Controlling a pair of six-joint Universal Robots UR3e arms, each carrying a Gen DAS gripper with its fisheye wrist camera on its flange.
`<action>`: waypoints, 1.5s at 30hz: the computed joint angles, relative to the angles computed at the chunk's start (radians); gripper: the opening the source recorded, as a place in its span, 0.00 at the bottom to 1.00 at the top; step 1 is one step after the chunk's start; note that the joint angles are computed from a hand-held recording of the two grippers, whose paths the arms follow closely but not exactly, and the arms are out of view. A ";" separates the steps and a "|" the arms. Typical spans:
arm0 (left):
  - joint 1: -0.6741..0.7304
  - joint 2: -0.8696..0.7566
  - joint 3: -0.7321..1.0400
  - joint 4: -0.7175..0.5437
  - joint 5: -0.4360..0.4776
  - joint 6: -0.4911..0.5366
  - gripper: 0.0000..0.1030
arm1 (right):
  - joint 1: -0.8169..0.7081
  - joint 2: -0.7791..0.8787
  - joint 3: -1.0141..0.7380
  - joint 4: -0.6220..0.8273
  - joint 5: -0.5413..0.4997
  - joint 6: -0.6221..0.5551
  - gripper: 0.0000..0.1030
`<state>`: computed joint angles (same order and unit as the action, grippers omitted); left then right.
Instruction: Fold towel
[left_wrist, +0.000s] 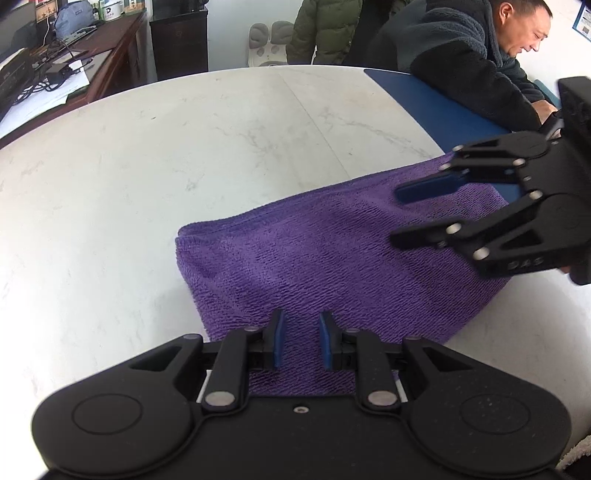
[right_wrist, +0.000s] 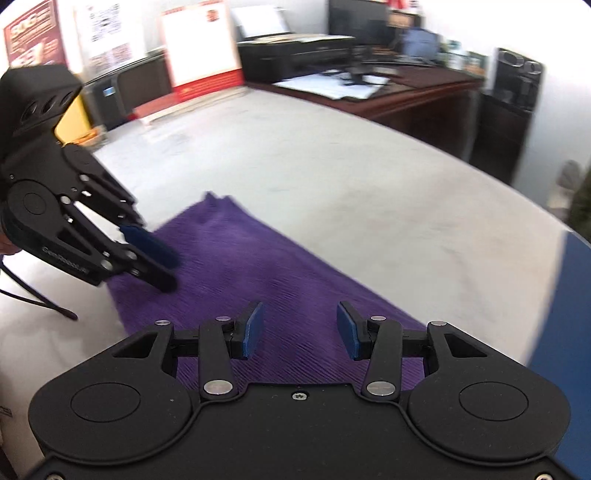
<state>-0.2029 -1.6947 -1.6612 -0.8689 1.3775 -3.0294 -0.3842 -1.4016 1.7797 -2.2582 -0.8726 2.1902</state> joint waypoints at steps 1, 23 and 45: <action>0.004 0.005 -0.007 0.003 -0.003 -0.001 0.18 | -0.001 0.009 -0.003 -0.004 0.002 0.001 0.42; -0.031 -0.161 0.150 0.088 0.045 -0.050 0.19 | -0.090 -0.111 0.171 -0.190 -0.033 0.148 0.44; -0.094 0.006 -0.062 0.161 0.174 -0.136 0.19 | -0.315 -0.454 0.420 -0.101 -0.042 0.139 0.50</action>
